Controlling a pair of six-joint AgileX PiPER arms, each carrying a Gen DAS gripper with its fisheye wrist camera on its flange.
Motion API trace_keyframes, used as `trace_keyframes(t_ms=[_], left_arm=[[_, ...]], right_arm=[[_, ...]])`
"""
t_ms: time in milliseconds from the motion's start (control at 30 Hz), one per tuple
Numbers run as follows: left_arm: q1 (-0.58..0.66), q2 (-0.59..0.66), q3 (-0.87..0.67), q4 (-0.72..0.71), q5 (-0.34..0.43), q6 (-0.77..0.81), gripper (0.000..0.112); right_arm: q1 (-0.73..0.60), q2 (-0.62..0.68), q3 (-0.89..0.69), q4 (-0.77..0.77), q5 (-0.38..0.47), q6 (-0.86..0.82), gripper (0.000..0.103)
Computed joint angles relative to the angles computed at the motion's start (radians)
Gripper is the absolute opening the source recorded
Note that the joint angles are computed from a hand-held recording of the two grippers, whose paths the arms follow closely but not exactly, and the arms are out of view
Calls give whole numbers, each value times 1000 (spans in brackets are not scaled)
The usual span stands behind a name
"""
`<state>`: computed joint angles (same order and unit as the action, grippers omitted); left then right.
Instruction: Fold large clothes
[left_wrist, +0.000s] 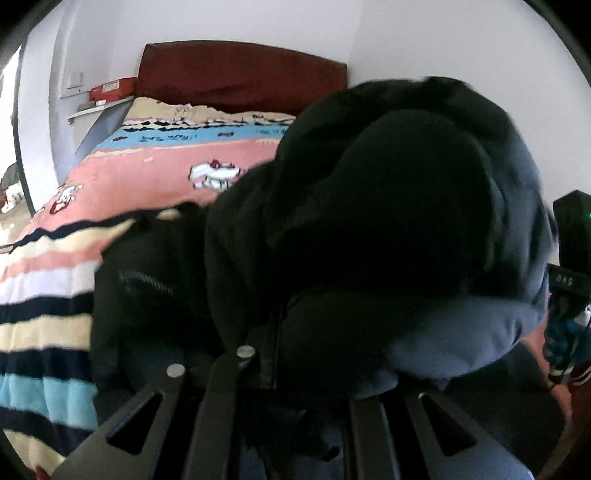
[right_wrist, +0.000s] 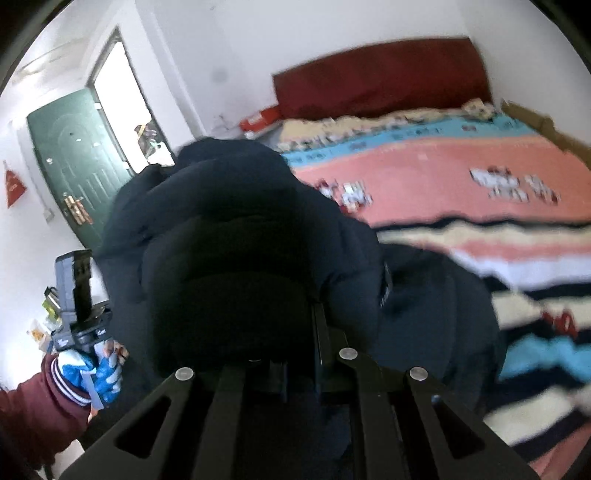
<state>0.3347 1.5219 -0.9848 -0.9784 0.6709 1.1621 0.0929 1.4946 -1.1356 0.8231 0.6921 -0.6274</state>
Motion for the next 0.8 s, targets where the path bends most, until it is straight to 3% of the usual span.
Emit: trace_keyframes(t_ms=[100,267,433,633,800], left_arm=[[-46,-25,81,-16,-91,85,8],[-65,-13,94,-32,-125,111,9],[-79,-14,76,22,-131,57,10],[-98,-7,35,125,-122,-55,12],[-108,-13,18,185,-106,-94,13]], right_arm=[[37,6,100,-83,-91,29,11],[63,37,124,-136,-161,25,11],[68,38,116,-155,-161,19,14],[97,40,82,-310,-154,82,18],[76,34,66,-286,-114,32,22]])
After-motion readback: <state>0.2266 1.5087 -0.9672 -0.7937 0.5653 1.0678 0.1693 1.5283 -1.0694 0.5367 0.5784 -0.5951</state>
